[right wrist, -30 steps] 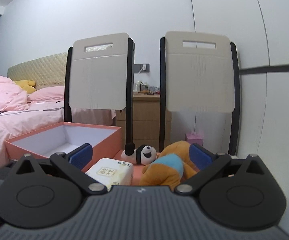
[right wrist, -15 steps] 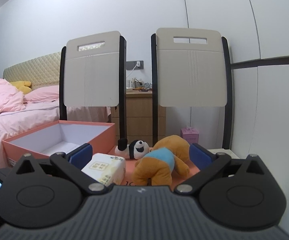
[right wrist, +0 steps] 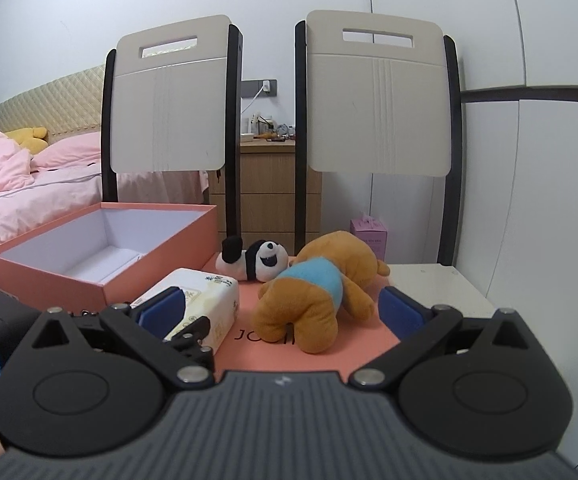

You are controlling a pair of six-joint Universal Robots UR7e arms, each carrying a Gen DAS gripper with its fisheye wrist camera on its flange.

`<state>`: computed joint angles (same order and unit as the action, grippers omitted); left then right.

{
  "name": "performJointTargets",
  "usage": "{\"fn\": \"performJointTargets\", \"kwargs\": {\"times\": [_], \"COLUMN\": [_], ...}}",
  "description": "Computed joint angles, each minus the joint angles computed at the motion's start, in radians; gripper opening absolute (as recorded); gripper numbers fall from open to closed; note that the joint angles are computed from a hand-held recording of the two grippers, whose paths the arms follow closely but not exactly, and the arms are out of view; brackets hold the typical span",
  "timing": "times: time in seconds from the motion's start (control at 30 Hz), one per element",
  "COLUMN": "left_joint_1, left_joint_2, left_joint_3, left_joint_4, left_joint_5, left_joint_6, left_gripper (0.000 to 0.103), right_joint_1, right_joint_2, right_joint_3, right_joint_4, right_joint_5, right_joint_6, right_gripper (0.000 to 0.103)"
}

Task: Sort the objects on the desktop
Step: 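Carry the tissue pack into the pink box and open the left tool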

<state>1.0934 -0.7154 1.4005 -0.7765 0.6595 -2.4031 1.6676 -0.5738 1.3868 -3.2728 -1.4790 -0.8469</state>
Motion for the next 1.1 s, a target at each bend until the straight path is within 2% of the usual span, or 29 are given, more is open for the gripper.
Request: {"fn": "performJointTargets", "kwargs": {"times": [0.1,0.23,0.4,0.57,0.63,0.73,0.9,0.97,1.1], "left_joint_1": [-0.006,-0.021,-0.037,-0.018,-0.004,0.024,0.072,0.092,0.124], "left_joint_2": [-0.038,-0.101,-0.182,-0.259,-0.279,-0.288,-0.275,-0.261,-0.229], "left_joint_3": [0.061,0.148,0.213,0.234,0.243,0.223,0.154,0.112,0.013], "left_joint_4": [-0.043,-0.088,-0.080,-0.049,-0.088,-0.109,-0.096,-0.058,0.092], "left_joint_5": [0.031,0.090,0.156,0.222,0.231,0.227,0.180,0.154,0.111], "left_joint_6": [0.018,0.029,-0.011,-0.052,-0.024,0.030,0.097,0.091,0.005], "left_gripper": [0.083,0.083,0.083,0.083,0.083,0.083,0.083,0.083,0.083], "right_joint_1": [-0.003,-0.012,-0.005,0.013,0.023,0.039,0.065,0.074,0.090], "right_joint_2": [0.000,0.007,0.039,0.074,0.091,0.118,0.172,0.194,0.241], "right_joint_3": [0.007,0.022,0.012,-0.017,-0.035,-0.065,-0.137,-0.170,-0.243], "right_joint_4": [-0.038,-0.144,-0.263,-0.287,-0.273,-0.238,-0.168,-0.132,-0.070], "right_joint_5": [0.020,0.077,0.081,0.072,0.070,0.061,0.039,0.031,0.019], "right_joint_6": [0.017,0.072,0.120,0.135,0.128,0.112,0.099,0.104,0.119], "right_gripper": [0.103,0.103,0.103,0.103,0.103,0.103,0.103,0.103,0.103]}}
